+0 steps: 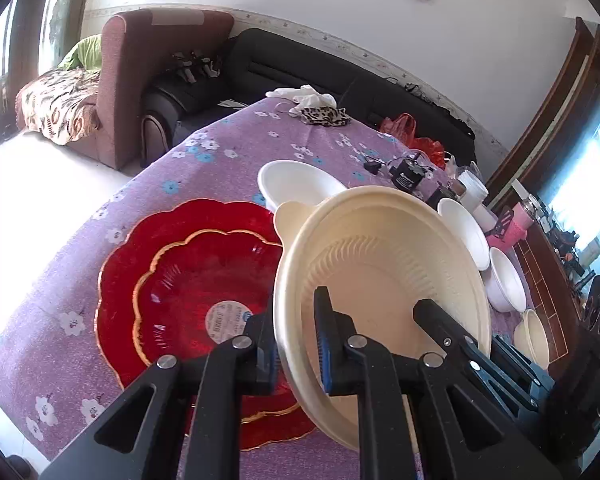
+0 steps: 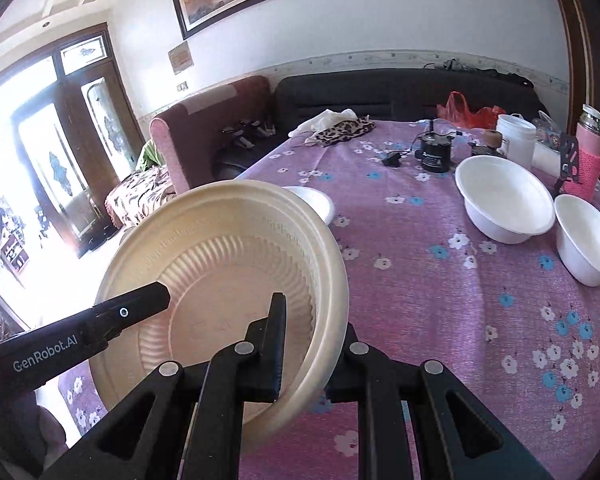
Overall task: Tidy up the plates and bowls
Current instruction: 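Lift the beige bowl, lower it onto the red plates, open the right tool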
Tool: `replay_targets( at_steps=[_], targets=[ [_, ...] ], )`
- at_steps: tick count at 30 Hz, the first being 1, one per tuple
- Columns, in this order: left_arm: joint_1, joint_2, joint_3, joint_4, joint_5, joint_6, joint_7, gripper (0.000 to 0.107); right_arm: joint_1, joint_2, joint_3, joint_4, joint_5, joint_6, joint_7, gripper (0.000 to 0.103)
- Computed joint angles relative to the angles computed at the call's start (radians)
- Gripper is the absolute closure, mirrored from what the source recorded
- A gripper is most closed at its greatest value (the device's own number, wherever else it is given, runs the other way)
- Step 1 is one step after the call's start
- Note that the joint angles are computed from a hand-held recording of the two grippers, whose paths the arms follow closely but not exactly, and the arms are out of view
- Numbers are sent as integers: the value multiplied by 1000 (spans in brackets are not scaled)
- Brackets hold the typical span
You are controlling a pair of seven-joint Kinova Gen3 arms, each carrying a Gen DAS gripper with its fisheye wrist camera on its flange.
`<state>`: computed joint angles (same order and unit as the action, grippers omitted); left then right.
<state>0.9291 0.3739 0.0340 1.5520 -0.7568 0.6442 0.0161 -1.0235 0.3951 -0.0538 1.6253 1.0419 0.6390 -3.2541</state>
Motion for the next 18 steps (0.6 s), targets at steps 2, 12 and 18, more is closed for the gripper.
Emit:
replay_targets(
  at_steps=[2,12,18],
  targets=[
    [-1,-16,-11,29,-8,-9,24,93,8,22,-10,-34,-21,0,43,87],
    [-65,-25,2,101,-11,-17,76,93,-3,129,14,-192,-197,14,287,87],
    [-100,7,7,83,43,-9,9,93,28,184,24,-257,-339,-5,414,87]
  ],
)
